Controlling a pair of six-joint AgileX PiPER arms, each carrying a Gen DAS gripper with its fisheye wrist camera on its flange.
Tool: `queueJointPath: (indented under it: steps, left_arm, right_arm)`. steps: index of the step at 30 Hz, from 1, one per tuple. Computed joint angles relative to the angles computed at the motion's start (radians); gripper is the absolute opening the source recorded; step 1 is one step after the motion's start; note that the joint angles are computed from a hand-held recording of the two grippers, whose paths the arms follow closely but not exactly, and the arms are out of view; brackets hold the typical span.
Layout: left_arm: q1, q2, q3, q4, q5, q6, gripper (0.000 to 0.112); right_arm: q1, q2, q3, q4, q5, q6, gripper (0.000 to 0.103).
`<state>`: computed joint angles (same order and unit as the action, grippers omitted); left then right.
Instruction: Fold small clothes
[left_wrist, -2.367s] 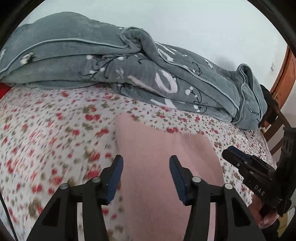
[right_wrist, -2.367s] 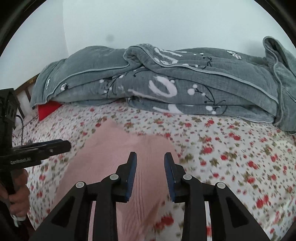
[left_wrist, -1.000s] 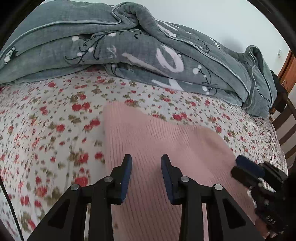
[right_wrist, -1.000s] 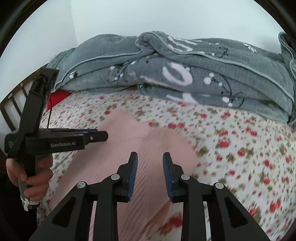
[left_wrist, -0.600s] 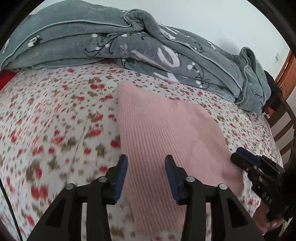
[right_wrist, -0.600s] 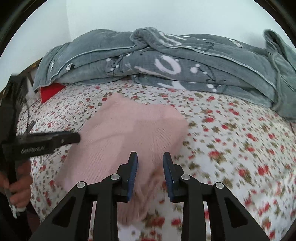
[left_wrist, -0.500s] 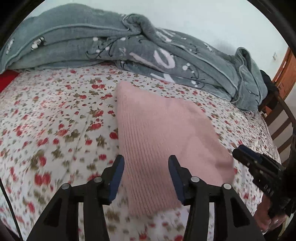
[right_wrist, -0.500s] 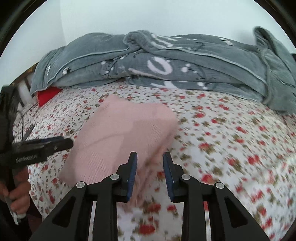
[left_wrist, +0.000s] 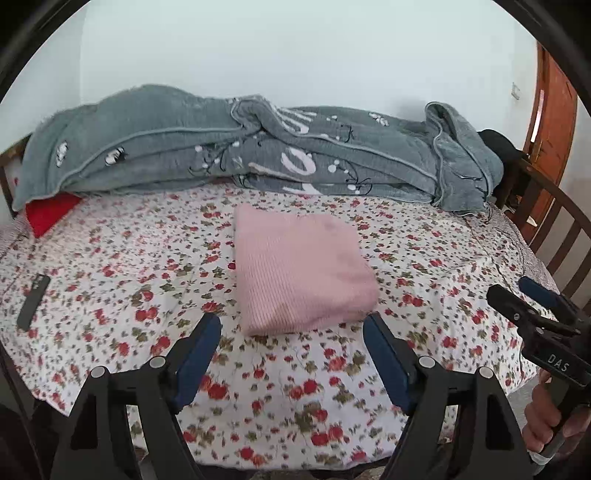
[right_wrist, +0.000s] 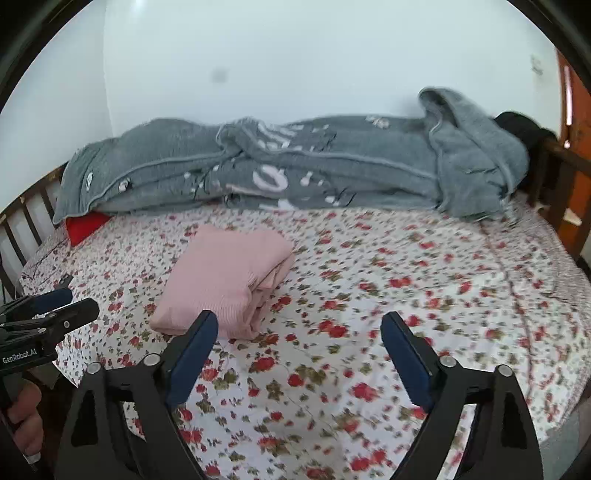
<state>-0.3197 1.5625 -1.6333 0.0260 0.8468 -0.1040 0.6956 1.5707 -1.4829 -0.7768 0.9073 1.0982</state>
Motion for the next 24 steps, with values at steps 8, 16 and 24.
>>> queueJointPath:
  steps: [8,16,24]
  left_arm:
    - [-0.091,-0.156,0.149,0.166,-0.036,-0.175,0.088]
    - [-0.130,-0.208,0.194,0.216,-0.036,-0.234,0.088]
    - [-0.168,-0.221,0.196,0.278,-0.030,-0.289,0.088]
  right_arm:
    - [0.134,-0.121,0.100,-0.083,0.130,0.077,0.100]
    - [0.201,-0.173,0.151,-0.127,0.194,0.144,0.100]
    - [0.209,-0.188,0.161,-0.140,0.210,0.165,0.100]
